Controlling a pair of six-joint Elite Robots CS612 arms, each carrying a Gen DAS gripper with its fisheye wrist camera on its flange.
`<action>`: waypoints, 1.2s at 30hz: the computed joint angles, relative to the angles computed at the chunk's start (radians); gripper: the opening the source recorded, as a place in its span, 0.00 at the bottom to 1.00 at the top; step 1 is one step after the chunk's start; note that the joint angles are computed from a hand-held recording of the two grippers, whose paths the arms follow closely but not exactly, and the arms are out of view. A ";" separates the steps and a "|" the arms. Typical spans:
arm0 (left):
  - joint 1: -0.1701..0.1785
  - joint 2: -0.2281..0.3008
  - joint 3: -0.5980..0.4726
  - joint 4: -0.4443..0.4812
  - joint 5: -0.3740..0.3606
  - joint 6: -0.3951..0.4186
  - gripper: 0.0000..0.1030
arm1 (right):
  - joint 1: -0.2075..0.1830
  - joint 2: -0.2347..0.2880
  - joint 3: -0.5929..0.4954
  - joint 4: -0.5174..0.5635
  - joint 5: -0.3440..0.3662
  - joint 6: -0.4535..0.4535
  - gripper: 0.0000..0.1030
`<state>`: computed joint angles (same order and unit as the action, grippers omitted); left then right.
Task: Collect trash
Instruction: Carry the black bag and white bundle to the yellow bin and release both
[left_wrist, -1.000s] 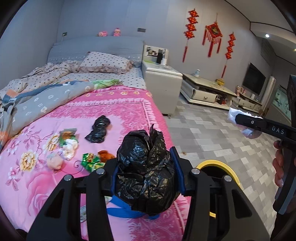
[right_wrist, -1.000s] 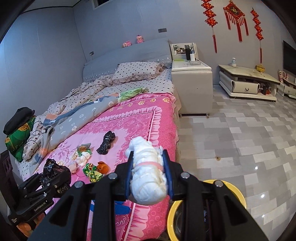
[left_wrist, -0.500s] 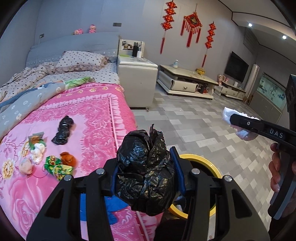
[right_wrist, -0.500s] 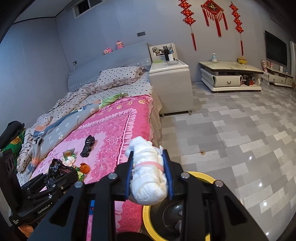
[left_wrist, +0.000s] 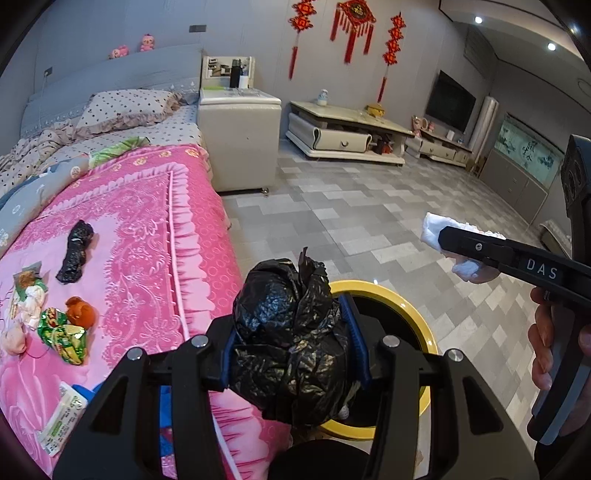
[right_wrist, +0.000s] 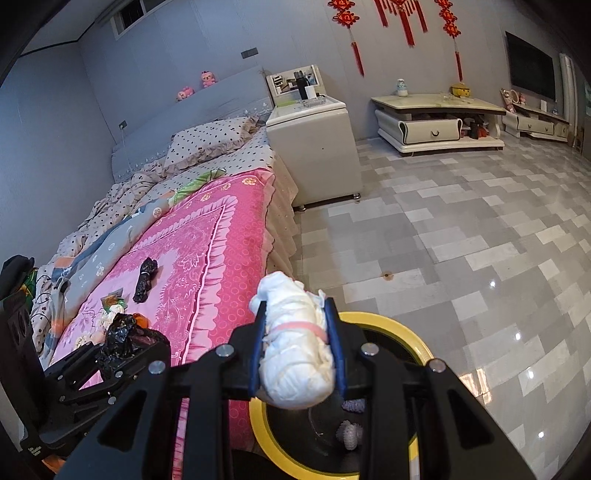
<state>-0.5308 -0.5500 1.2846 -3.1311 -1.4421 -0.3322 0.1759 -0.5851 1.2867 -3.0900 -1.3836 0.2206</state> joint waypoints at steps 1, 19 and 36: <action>0.000 0.007 -0.010 0.013 -0.010 -0.001 0.44 | -0.002 0.004 -0.003 0.007 0.003 0.004 0.27; 0.008 0.121 -0.162 0.191 -0.160 0.004 0.46 | -0.031 0.090 -0.074 0.112 0.004 0.077 0.27; 0.014 0.103 -0.124 0.127 -0.198 -0.006 0.78 | -0.042 0.069 -0.028 0.069 -0.051 0.154 0.49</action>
<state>-0.5172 -0.4474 1.1606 -3.0041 -1.6401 -0.3386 0.1341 -0.5162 1.2588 -3.0207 -1.4347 0.3745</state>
